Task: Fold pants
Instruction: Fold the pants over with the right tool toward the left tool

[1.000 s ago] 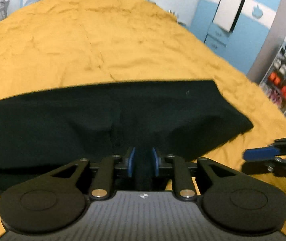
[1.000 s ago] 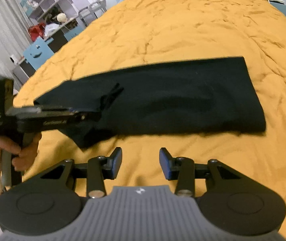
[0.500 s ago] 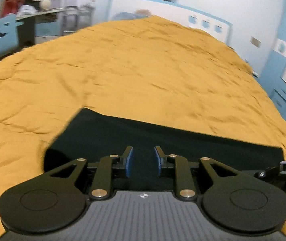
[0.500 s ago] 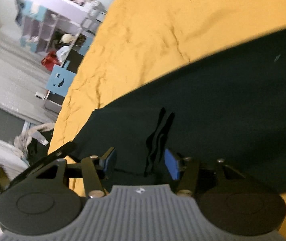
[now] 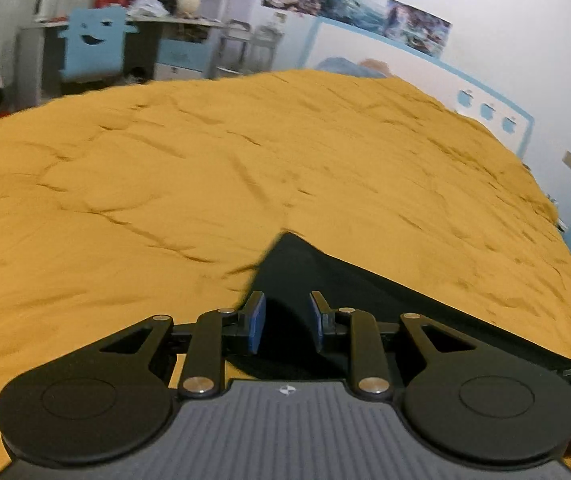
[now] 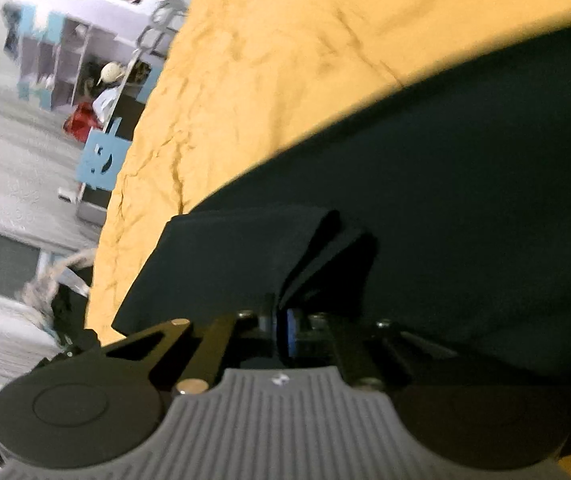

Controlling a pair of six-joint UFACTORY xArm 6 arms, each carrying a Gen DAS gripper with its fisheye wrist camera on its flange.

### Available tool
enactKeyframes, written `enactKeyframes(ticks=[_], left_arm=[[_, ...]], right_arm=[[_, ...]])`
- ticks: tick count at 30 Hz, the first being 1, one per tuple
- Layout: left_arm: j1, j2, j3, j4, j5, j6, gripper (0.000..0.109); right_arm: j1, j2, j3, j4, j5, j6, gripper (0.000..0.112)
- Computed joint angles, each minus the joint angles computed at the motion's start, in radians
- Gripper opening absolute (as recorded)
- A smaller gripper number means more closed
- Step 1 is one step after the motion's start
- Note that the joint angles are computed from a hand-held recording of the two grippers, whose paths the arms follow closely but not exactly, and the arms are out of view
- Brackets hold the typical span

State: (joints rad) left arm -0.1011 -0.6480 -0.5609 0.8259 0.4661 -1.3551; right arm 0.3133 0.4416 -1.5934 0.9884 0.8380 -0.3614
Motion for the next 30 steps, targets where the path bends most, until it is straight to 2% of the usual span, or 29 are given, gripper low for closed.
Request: enactKeyframes(ticks=[3, 8, 14, 16, 22, 24, 30], left_arm=[[0.012, -0.058, 0.032, -0.014, 0.023, 0.007, 0.029], [0.007, -0.096, 0.049, -0.057, 0.037, 0.087, 0.029], [-0.006, -0.067, 0.037, -0.073, 0.014, 0.122, 0.029], [-0.012, -0.038, 0.022, -0.077, -0.006, 0.135, 0.029], [-0.04, 0.086, -0.052, -0.09, -0.055, 0.173, 0.029], [-0.058, 0.128, -0.082, -0.086, -0.059, 0.173, 0.029], [-0.103, 0.225, -0.15, -0.097, -0.032, 0.203, 0.029]], right_arm=[[0.0, 0.0, -0.087, -0.043, 0.054, -0.011, 0.0], [-0.028, 0.064, -0.385, -0.145, 0.182, 0.03, 0.0], [-0.137, 0.224, -0.842, -0.263, 0.425, 0.164, 0.0], [-0.181, 0.249, -0.921, -0.282, 0.485, 0.186, 0.0], [-0.321, 0.207, -0.824, -0.347, 0.543, 0.132, 0.0], [-0.353, 0.178, -0.702, -0.392, 0.506, 0.125, 0.0], [-0.393, 0.178, -0.519, -0.41, 0.398, 0.123, 0.0]])
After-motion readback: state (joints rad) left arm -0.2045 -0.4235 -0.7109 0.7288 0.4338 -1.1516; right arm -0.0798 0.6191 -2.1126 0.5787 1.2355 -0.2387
